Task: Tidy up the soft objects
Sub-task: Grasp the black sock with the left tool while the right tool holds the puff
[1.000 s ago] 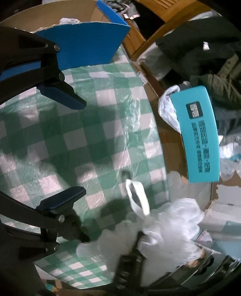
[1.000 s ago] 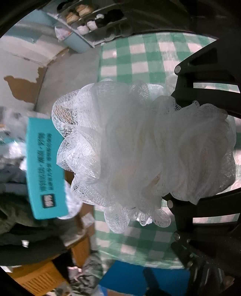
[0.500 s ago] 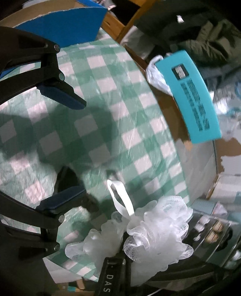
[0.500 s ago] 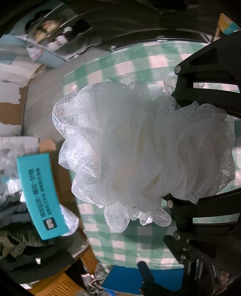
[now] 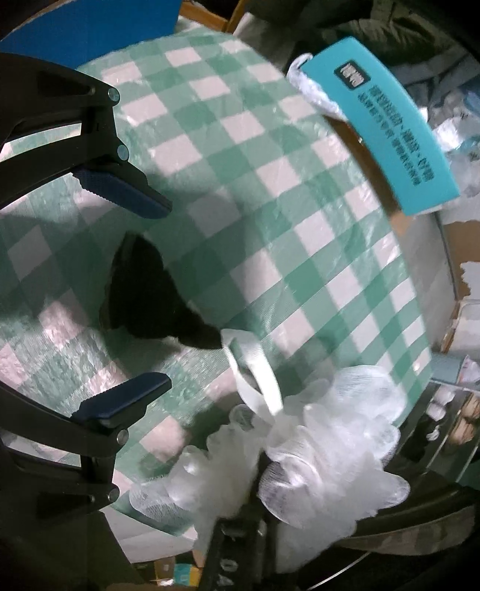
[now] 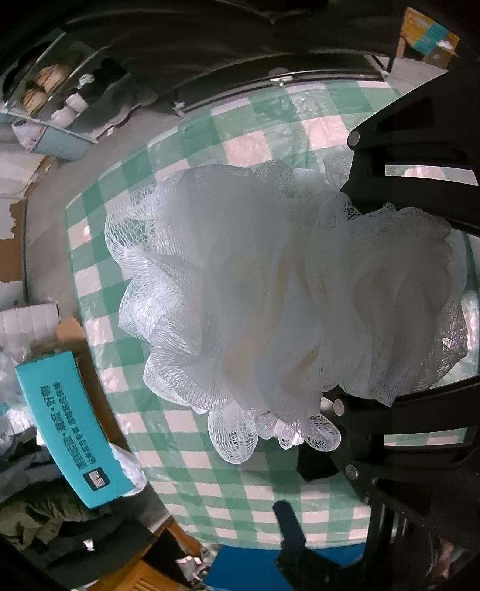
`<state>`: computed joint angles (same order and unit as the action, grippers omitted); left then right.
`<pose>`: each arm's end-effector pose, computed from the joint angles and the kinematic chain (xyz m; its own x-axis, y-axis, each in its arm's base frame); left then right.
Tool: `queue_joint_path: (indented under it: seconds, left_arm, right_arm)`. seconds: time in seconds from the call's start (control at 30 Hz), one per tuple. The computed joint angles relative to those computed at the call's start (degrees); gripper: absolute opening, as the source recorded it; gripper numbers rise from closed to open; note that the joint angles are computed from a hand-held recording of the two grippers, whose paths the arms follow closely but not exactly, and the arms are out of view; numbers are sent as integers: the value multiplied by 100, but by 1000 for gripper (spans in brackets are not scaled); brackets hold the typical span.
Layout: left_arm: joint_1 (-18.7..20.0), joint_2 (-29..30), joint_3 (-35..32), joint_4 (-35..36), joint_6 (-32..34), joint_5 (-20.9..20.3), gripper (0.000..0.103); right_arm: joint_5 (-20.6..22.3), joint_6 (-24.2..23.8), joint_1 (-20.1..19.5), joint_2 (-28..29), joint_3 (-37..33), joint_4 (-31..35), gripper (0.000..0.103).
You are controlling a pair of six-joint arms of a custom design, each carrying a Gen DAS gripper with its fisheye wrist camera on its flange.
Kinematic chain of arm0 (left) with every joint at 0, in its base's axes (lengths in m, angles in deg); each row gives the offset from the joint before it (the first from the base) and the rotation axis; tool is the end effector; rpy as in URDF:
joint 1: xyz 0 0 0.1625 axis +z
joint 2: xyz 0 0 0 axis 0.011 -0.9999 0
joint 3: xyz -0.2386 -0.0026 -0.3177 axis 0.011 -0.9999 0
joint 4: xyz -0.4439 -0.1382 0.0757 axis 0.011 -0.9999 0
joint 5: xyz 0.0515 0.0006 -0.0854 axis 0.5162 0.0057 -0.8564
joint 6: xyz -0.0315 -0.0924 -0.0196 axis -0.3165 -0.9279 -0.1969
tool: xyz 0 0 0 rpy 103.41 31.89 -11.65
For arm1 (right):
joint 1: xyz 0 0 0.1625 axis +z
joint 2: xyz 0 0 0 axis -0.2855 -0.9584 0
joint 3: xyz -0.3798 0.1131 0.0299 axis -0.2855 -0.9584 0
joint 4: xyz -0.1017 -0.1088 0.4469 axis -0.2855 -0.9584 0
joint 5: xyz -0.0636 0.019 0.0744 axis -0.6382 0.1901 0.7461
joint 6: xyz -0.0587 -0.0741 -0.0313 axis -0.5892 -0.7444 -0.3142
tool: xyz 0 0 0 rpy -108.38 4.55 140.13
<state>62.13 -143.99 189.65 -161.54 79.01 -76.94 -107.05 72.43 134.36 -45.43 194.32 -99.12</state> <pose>-0.0367 -0.4886 0.2043 -0.5330 0.6636 -0.5250 0.6431 0.7209 0.2583 0.3017 -0.4386 -0.0239 -0.7708 0.2890 0.5678 0.0252 0.9043 -0.4261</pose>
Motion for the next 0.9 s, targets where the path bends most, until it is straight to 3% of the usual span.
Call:
queue_joint_path:
  seconds: [0.27,0.37,0.5,0.67,0.9]
  left_arm:
    - [69,239,52,-156,3,19,87]
    - [79,246,99,-291,48,17,81]
    - [151,319,42,-232,15,1,52]
    - [209,213,81,-322,47,-144,49]
    - [103,43,158,-505,197,36,48]
  right_arm:
    - [94,-80,-75,-32,111,-176,54]
    - [98,-88,-88,-11,108,-220,54]
    - [100,-125,-93,19,86,-215,54]
    - [88,-132,-69,49,52,-221,54]
    - [53,-146,8,89,-24,-211,54]
